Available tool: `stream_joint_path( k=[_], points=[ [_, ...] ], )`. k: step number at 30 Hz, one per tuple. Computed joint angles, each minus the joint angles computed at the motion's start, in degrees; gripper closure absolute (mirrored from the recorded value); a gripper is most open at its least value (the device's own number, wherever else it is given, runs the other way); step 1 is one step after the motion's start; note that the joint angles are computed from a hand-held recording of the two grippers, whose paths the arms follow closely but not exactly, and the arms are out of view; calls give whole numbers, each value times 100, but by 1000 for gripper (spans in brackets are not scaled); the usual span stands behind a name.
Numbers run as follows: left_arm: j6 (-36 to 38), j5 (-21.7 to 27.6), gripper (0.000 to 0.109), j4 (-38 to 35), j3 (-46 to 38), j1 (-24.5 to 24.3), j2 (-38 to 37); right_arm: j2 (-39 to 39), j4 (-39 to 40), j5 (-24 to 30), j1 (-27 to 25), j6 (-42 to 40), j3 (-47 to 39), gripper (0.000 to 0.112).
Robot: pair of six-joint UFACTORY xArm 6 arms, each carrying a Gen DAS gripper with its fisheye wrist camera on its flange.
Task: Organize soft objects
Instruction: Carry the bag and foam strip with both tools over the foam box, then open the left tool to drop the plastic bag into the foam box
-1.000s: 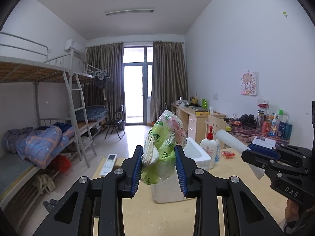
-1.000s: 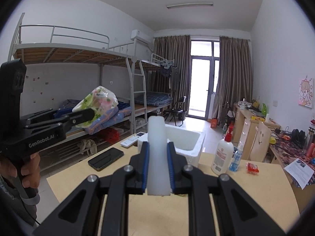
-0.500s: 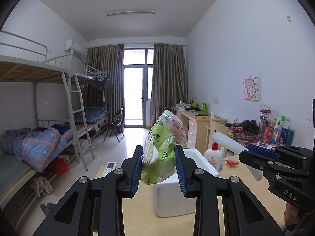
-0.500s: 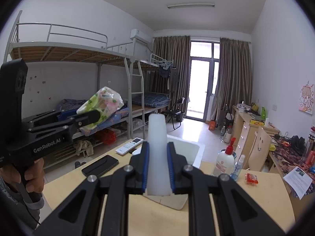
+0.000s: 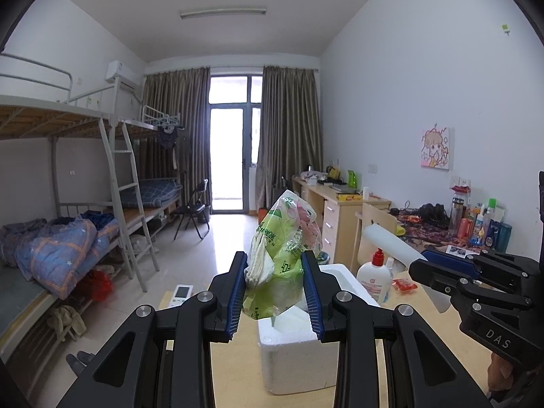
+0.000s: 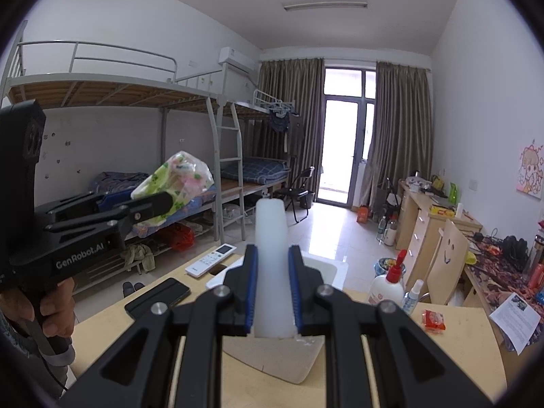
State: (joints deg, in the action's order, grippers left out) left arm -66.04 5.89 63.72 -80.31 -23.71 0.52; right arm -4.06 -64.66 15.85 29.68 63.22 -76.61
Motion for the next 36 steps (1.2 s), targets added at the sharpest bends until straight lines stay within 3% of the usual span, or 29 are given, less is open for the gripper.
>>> stream_joint_path(
  k=[7, 13, 27, 36],
  points=[
    [1735, 97, 75, -1764, -517, -65, 601, 342, 713, -21, -193, -564, -300, 91],
    [2499, 317, 75, -2512, -1073, -155, 1078, 595, 1230, 37, -248, -1029, -539, 91],
    [3194, 915, 75, -3191, -1981, -288, 1896, 1047, 2205, 108, -275, -1903, -916, 91],
    [4191, 1140, 75, -4081, -2573, -435, 2402, 938, 1953, 266, -312, -1622, -858, 91]
  ],
)
